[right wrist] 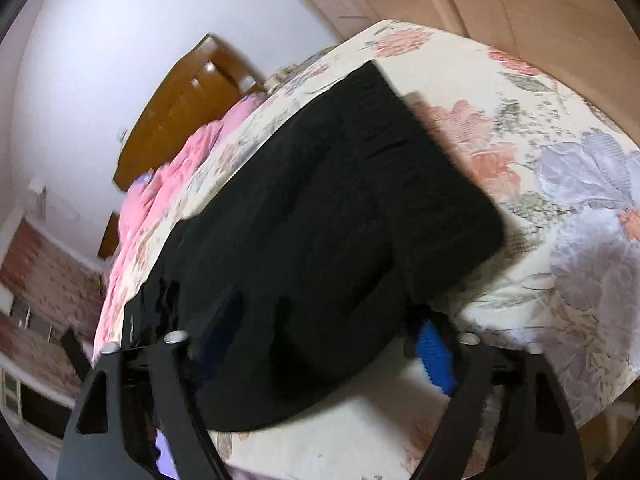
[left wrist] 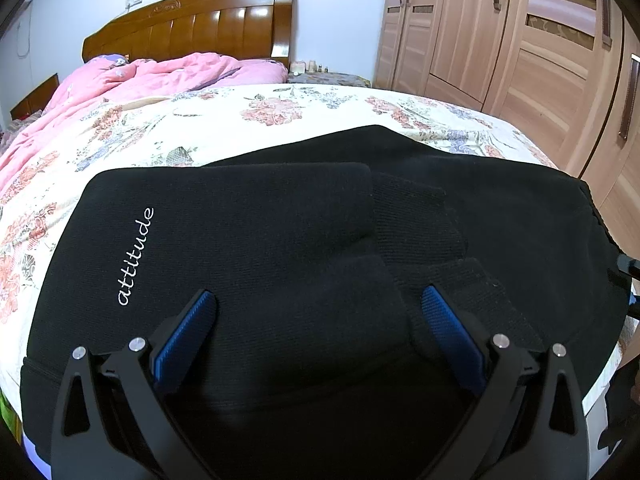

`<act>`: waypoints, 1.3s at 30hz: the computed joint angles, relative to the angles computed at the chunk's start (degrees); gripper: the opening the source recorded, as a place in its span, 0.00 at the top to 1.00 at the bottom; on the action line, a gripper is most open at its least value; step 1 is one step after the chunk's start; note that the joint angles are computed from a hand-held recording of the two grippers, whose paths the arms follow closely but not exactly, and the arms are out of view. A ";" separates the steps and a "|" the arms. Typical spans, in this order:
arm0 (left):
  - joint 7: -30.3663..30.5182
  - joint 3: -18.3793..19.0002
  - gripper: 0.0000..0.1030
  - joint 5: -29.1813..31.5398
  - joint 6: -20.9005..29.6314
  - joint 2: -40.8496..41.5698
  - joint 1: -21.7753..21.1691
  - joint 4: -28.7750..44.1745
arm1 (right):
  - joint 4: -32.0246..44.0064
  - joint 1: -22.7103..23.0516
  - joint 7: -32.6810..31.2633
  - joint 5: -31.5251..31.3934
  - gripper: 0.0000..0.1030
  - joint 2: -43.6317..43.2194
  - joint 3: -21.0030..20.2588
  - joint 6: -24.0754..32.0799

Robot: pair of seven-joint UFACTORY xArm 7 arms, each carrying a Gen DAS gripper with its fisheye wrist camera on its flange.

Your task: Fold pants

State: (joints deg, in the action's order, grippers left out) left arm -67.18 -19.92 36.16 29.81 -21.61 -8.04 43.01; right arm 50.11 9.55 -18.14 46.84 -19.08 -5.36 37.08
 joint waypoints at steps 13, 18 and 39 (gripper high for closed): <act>3.57 3.44 0.02 -7.91 -5.01 -8.69 -1.61 -5.30 | -1.69 10.49 -21.87 11.92 0.84 -8.90 4.46 -20.05; 4.83 2.49 0.02 -10.34 -1.85 -24.79 2.17 -11.10 | 5.78 18.08 -24.23 3.30 0.92 -2.84 11.38 -26.07; 21.36 12.61 0.02 -29.56 7.41 -53.69 1.52 -27.71 | -4.66 40.13 -26.91 -20.93 0.21 -1.01 12.16 -28.08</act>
State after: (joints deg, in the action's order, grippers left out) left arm -45.82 -7.31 6.60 37.22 -75.29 -6.51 15.30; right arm 45.46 49.69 -45.05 25.91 -20.10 6.80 9.00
